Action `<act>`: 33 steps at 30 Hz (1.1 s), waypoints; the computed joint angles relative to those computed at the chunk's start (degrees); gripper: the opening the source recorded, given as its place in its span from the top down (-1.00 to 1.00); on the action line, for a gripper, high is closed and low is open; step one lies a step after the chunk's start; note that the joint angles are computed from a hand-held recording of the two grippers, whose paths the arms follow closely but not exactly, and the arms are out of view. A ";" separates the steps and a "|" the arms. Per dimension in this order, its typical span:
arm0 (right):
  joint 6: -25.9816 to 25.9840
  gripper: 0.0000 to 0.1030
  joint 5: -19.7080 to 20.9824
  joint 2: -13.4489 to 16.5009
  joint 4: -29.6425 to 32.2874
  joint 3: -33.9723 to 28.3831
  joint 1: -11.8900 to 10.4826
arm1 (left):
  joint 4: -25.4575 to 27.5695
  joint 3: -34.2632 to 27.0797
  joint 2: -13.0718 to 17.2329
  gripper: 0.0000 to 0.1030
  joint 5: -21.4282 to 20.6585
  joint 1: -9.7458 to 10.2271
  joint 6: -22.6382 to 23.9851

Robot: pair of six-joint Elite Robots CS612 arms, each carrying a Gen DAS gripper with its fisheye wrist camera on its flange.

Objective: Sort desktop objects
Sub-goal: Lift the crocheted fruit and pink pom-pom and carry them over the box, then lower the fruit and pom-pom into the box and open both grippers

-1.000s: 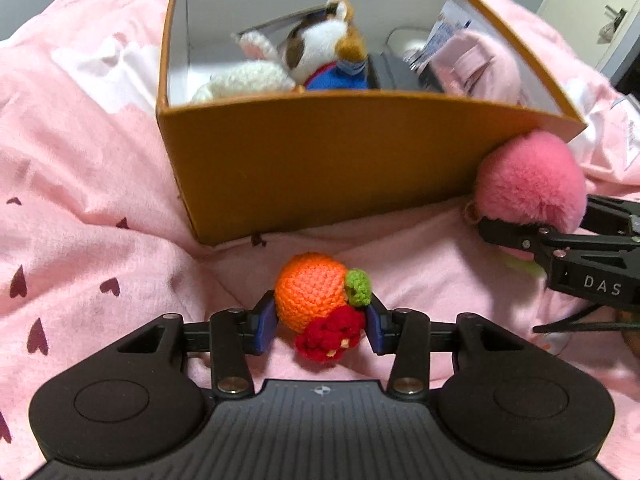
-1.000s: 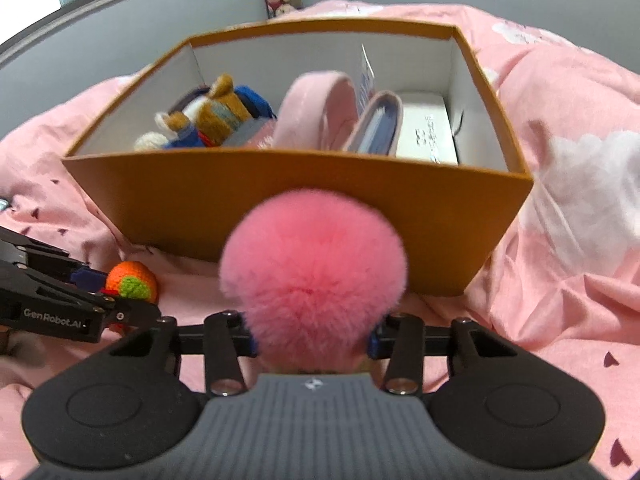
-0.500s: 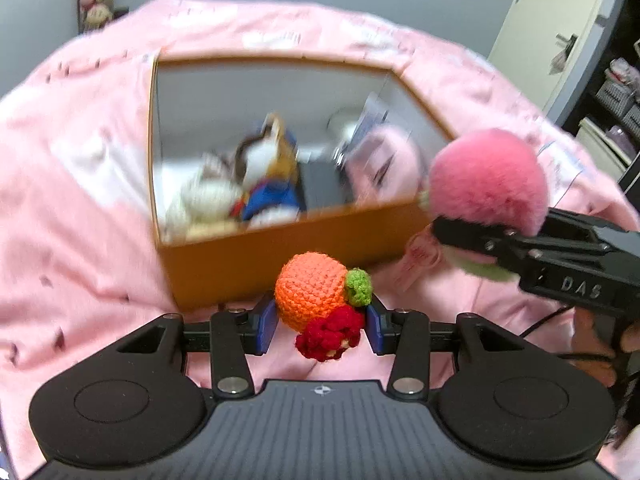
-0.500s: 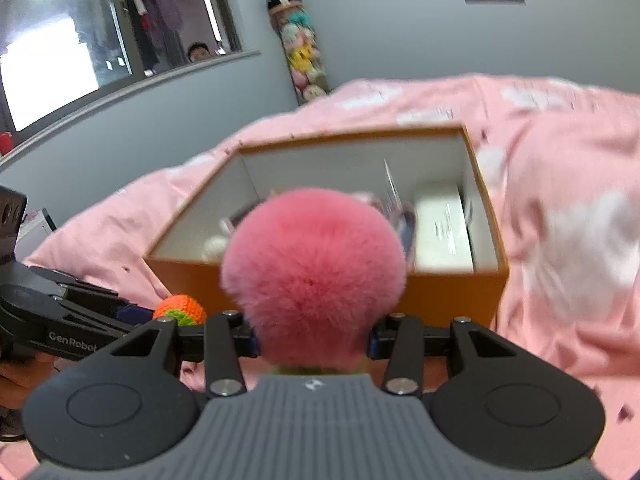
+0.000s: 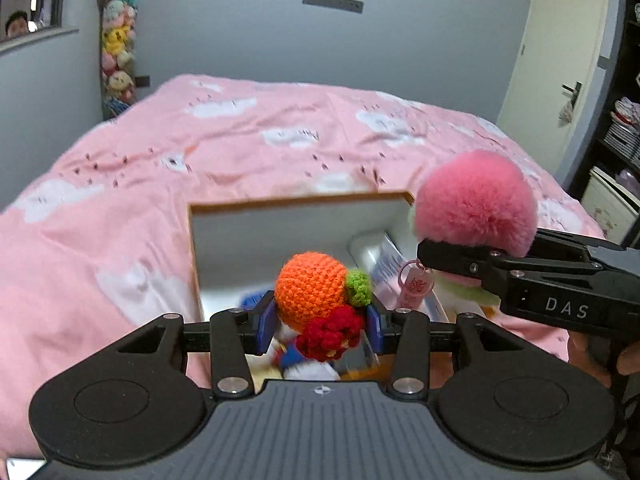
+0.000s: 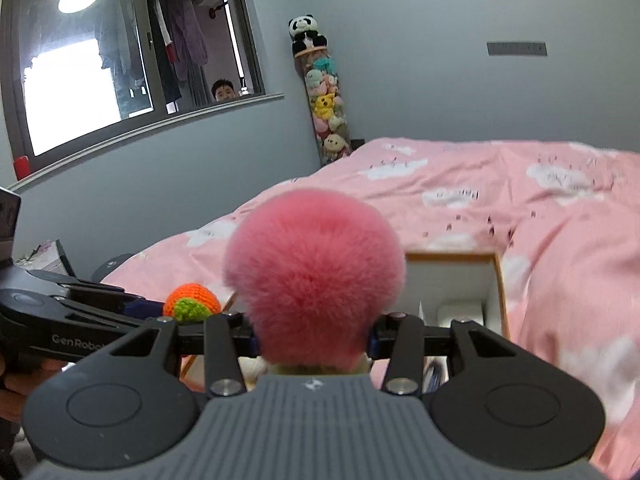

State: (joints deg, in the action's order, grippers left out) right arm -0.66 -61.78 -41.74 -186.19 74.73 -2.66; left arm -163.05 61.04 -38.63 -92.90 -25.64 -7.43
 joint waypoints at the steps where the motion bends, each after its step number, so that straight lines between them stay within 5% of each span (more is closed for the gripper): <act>1: -0.11 0.08 -0.41 0.35 0.62 -1.04 0.18 | -0.15 -0.43 0.17 0.02 0.12 0.04 0.19; 11: -0.52 0.08 -3.43 4.42 8.05 -10.18 1.40 | 4.88 -9.87 4.98 0.02 2.15 0.30 1.38; 23: -3.69 0.08 -8.74 9.39 22.36 -20.02 2.86 | 17.03 -23.52 12.74 0.02 3.34 0.89 7.08; 33: -1.65 0.05 -12.02 12.20 31.08 -24.84 3.09 | 21.55 -26.29 14.99 0.02 6.20 0.01 9.14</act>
